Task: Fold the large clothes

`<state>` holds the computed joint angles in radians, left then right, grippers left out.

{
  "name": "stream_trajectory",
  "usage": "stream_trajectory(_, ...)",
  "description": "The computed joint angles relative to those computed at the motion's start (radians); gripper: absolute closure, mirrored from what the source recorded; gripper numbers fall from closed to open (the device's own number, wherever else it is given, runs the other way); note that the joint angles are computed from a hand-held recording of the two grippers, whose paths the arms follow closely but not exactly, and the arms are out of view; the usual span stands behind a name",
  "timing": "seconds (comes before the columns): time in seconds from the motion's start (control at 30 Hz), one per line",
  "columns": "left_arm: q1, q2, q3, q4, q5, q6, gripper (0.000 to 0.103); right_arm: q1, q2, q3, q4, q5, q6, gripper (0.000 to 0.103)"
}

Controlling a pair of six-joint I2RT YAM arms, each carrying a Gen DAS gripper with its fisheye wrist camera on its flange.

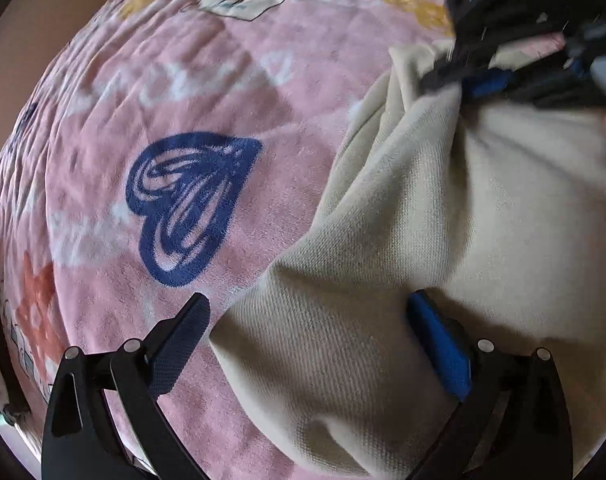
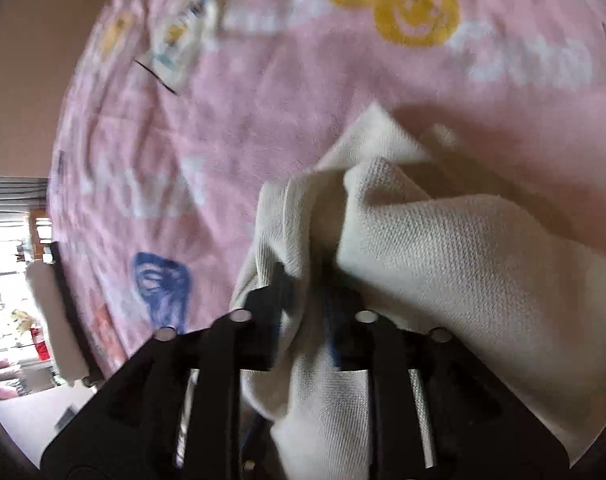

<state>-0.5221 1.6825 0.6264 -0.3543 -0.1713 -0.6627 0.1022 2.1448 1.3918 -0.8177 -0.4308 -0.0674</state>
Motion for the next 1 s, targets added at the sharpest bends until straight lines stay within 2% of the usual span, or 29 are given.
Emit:
stream_trajectory(0.07, -0.01, -0.027, -0.02, 0.012, 0.018, 0.003, 0.006, -0.063, -0.085, -0.037, -0.013, -0.083, -0.036, 0.029)
stream_trajectory(0.1, -0.019, -0.046, -0.026, 0.005, 0.029, -0.005, 0.007, -0.106, -0.141, -0.057, -0.036, -0.133, -0.071, 0.019)
stream_trajectory(0.17, -0.036, -0.091, -0.023, -0.037, 0.051, -0.02, 0.007, -0.203, -0.278, -0.118, -0.072, -0.189, -0.156, 0.019)
stream_trajectory(0.27, -0.049, -0.121, 0.044, -0.155, 0.061, 0.009, 0.007, -0.388, -0.438, -0.209, -0.104, -0.253, -0.209, 0.015)
stream_trajectory(0.33, -0.041, -0.151, 0.094, -0.242, 0.044, 0.026, 0.007, -0.571, -0.557, -0.32, -0.096, -0.235, -0.24, 0.015)
stream_trajectory(0.43, -0.038, -0.218, 0.189, -0.365, 0.043, -0.027, 0.008, -0.797, -0.594, -0.431, -0.124, -0.228, -0.363, 0.015)
stream_trajectory(0.5, -0.025, -0.217, 0.256, -0.396, 0.046, -0.03, 0.008, -0.904, -0.55, -0.503, -0.128, -0.223, -0.476, 0.015)
stream_trajectory(0.57, -0.006, -0.13, 0.348, -0.392, 0.076, 0.017, 0.008, -0.991, -0.467, -0.553, -0.103, -0.256, -0.581, 0.015)
stream_trajectory(0.6, 0.03, -0.062, 0.386, -0.371, 0.125, 0.06, 0.008, -1.011, -0.417, -0.57, -0.092, -0.291, -0.602, 0.015)
stream_trajectory(0.67, 0.152, 0.125, 0.468, -0.346, 0.379, 0.173, 0.008, -1.053, -0.281, -0.549, -0.116, -0.328, -0.651, 0.015)
stream_trajectory(0.7, 0.192, 0.203, 0.506, -0.36, 0.452, 0.21, 0.008, -1.063, -0.217, -0.529, -0.134, -0.346, -0.687, 0.015)
stream_trajectory(0.8, 0.257, 0.338, 0.571, -0.39, 0.495, 0.338, 0.008, -1.039, -0.123, -0.496, -0.139, -0.342, -0.745, 0.015)
stream_trajectory(0.9, 0.334, 0.427, 0.599, -0.405, 0.626, 0.448, 0.008, -0.98, -0.035, -0.454, -0.183, -0.361, -0.796, 0.013)
stream_trajectory(0.97, 0.338, 0.458, 0.603, -0.402, 0.621, 0.493, 0.007, -0.927, -0.024, -0.461, -0.142, -0.36, -0.786, 0.007)
stream_trajectory(1.0, 0.321, 0.469, 0.602, -0.395, 0.563, 0.526, 0.007, -0.897, -0.01, -0.463, -0.105, -0.364, -0.762, 0.006)
